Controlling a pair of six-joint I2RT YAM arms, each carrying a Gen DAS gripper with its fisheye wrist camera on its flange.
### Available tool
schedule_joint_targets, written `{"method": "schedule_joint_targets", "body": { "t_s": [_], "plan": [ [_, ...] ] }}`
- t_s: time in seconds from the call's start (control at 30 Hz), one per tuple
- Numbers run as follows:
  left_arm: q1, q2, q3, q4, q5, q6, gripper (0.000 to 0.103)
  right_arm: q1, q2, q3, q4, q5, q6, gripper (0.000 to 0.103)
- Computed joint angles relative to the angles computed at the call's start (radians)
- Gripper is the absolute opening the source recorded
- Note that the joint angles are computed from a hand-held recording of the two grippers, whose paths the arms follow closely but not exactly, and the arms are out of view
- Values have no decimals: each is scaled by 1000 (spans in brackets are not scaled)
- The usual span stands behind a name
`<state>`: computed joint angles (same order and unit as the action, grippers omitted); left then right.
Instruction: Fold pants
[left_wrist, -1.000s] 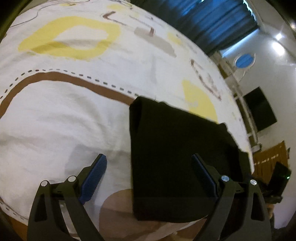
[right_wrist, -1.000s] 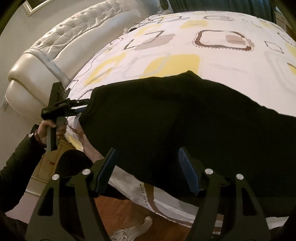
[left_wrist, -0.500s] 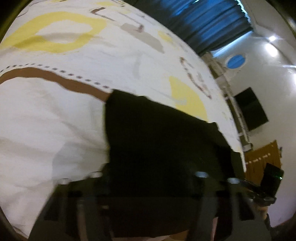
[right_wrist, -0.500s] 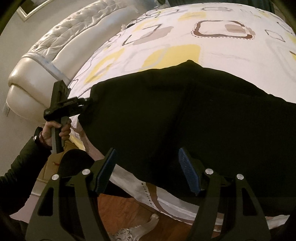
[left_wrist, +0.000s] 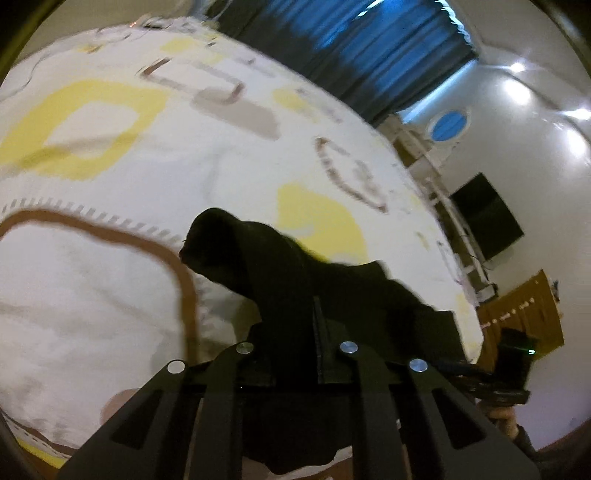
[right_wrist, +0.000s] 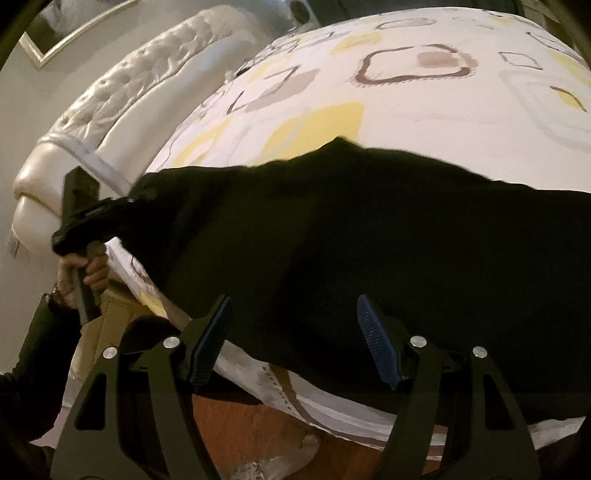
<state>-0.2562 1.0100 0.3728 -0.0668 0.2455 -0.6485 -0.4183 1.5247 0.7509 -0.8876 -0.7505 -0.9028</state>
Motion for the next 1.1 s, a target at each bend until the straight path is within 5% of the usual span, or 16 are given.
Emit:
{"method": "schedule_joint_targets", "body": {
  "t_s": [0.2,0.47,0.8,1.1],
  "plan": [
    [-225,82,209,-31,-135,-50,13,-135,62,73,-72,-18,-88,70],
    [-455,397,526,-34,-255,-64,13,-294,156,162,-174,-39,-214,70],
    [-603,733,909,-217,-404,-90,13,-427,257,263,-298,-68,-343,70],
    [-700,998,1212,-335,-442,-102,13,-560,383,395,-391,-67,-421,70]
  ]
}}
